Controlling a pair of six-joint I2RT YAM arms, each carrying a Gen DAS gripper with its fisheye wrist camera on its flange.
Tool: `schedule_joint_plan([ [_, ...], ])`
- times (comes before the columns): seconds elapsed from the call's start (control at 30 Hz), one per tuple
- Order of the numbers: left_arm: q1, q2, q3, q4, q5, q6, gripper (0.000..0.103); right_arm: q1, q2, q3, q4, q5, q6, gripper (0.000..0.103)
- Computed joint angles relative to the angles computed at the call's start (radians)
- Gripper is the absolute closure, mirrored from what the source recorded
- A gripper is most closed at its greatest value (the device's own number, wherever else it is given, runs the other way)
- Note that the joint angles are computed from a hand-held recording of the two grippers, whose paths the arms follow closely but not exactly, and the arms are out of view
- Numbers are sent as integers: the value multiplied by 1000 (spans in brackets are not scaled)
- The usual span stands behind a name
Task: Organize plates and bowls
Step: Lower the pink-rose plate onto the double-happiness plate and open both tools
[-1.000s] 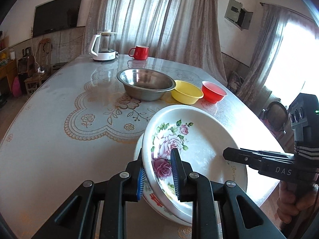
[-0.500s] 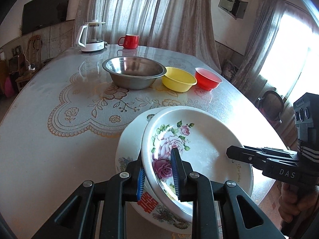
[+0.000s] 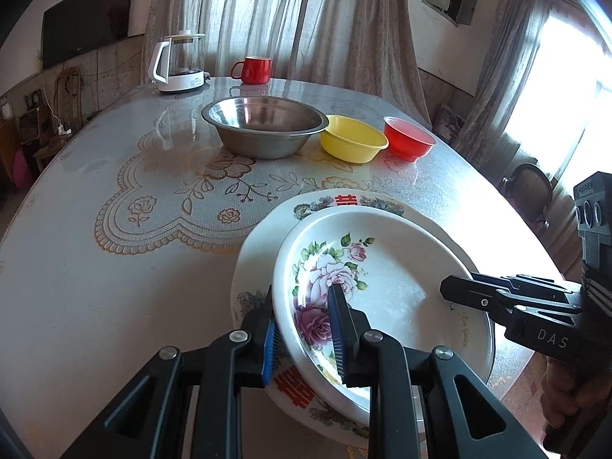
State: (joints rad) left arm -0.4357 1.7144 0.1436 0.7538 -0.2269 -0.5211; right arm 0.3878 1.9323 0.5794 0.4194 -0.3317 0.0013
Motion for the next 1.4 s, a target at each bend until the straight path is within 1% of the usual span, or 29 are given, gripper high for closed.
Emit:
schedule_joint_plan([
  [0.07,0,3,11,-14,1,2,79,-3,-2,-2,8,2,7,84],
  [0.17,-5,5,21,-26,-19,4,79,6,-14,-15,27,34,10,84],
  [0.27,-56,3,45,-81,-102,18,78,16,-18,-26,45,52,5,82],
  [0.33,-62,14,49,-79,-74,39,76,29,-26,-41,74,73,3,80],
  [0.47,-75,18,42,-64,-82,24,76,45,-39,-48,77,62,-12,80],
  [0.6,-81,-11,36,-94,-94,11,76,56,7,-23,55,47,-16,83],
  [0.7,-117,-4,54,-127,-142,23,76,68,11,-30,69,51,-11,82],
  [0.73,-122,-5,55,-132,-144,28,75,68,12,-28,67,49,-10,82],
  [0.8,-107,-12,47,-122,-118,27,74,60,9,-27,58,43,-7,82],
  [0.87,-101,-27,47,-139,-110,19,74,49,7,-29,57,32,-1,80],
  [0.93,-93,-47,40,-149,-93,6,68,42,7,-30,62,24,9,80],
  [1.1,-98,-83,21,-159,-106,-13,67,56,-4,-36,65,33,-1,79],
  [1.13,-105,-93,15,-159,-113,-18,67,58,-9,-38,66,32,-2,77],
  [1.23,-129,-131,5,-174,-143,-24,67,62,-8,-42,68,30,-3,77],
  [1.4,-118,-152,0,-187,-139,-32,66,60,-9,-41,63,25,-6,77],
])
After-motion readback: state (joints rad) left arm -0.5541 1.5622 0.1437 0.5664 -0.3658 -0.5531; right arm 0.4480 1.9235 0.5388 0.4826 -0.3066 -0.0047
